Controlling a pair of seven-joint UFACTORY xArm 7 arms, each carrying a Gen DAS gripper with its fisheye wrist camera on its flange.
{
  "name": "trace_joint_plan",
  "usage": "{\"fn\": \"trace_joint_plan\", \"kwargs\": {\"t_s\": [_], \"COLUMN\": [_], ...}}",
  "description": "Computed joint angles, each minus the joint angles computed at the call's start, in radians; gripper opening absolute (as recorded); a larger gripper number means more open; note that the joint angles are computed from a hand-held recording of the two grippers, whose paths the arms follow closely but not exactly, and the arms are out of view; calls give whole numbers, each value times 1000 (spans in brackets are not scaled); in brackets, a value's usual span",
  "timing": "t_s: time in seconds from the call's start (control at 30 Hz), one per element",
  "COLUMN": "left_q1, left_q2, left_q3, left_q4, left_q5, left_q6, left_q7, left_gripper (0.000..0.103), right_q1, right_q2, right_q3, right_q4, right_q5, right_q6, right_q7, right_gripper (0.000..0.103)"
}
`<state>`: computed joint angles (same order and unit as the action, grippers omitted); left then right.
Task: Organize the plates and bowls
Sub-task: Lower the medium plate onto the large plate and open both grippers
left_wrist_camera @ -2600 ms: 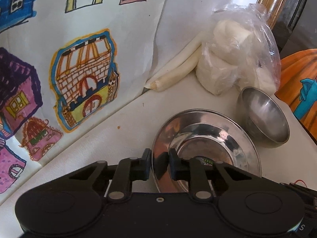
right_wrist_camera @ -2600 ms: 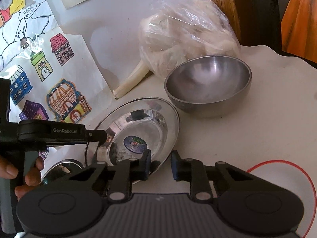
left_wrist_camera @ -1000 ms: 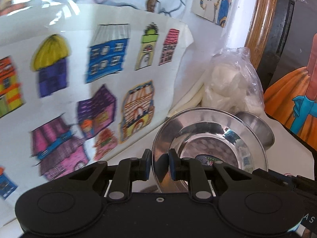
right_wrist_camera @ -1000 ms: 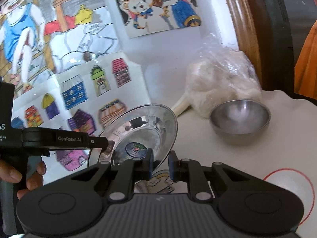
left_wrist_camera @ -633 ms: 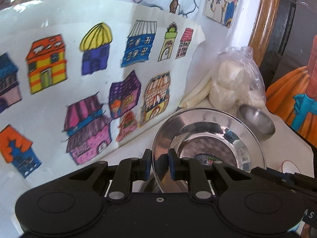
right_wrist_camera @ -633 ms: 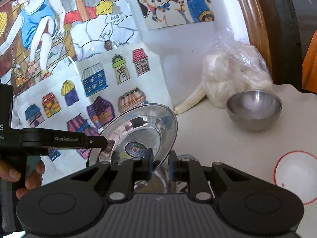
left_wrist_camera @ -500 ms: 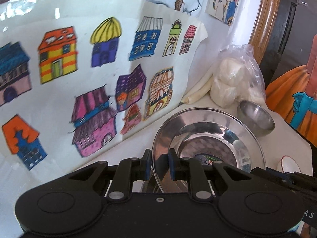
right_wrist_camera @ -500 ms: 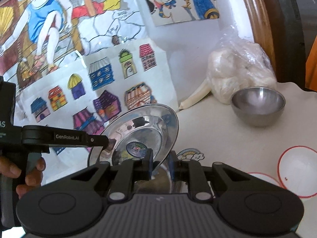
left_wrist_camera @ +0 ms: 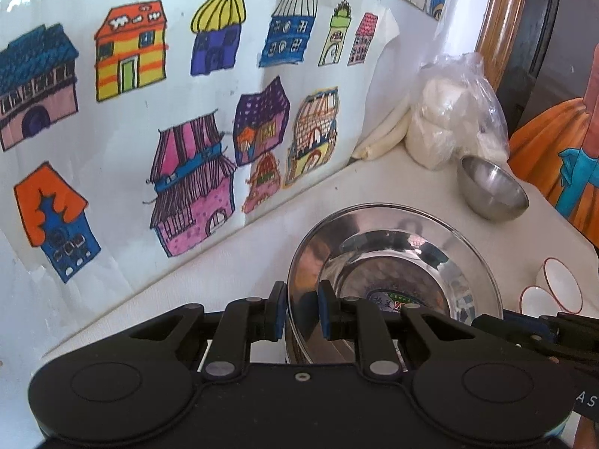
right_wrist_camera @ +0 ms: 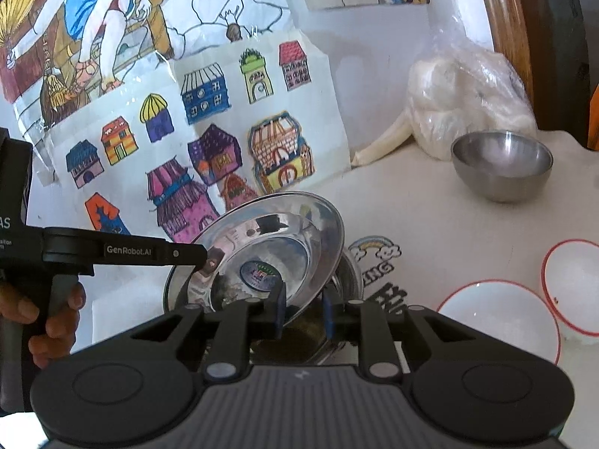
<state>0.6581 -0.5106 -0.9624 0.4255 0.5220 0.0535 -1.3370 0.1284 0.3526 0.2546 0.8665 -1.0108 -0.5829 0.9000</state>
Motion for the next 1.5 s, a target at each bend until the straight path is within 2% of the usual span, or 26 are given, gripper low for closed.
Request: {"fn": "trace_joint_plan", "kwargs": {"t_s": [0.23, 0.37, 0.63, 0.83, 1.1, 1.5], "left_q1": [-17, -36, -38, -57, -102, -207], "left_q2": [17, 42, 85, 111, 138, 193], "left_q3": [12, 42, 53, 85, 140, 249], "left_q4": [1, 5, 37, 44, 56, 84], "left_q5": [11, 32, 126, 198, 292, 441], "left_q6": [19, 30, 63, 72, 92, 138], "left_q7": [1, -3, -54, -112, -187, -294], "left_gripper": [19, 19, 19, 19, 20, 20], "right_q1": [-12, -14, -14, -5, 11, 13], "right_q2": [2, 9, 11, 15, 9, -24], "right_q3": [11, 15, 17, 2, -10, 6], "right_q4": [18, 36, 63, 77, 76, 36], "right_q5": [-59, -104, -168, -208, -209, -123], "right_q6": [29, 44, 73, 68, 73, 100], "right_q7": [47, 85, 145, 180, 181, 75], "right_gripper": [24, 25, 30, 30, 30, 33]}}
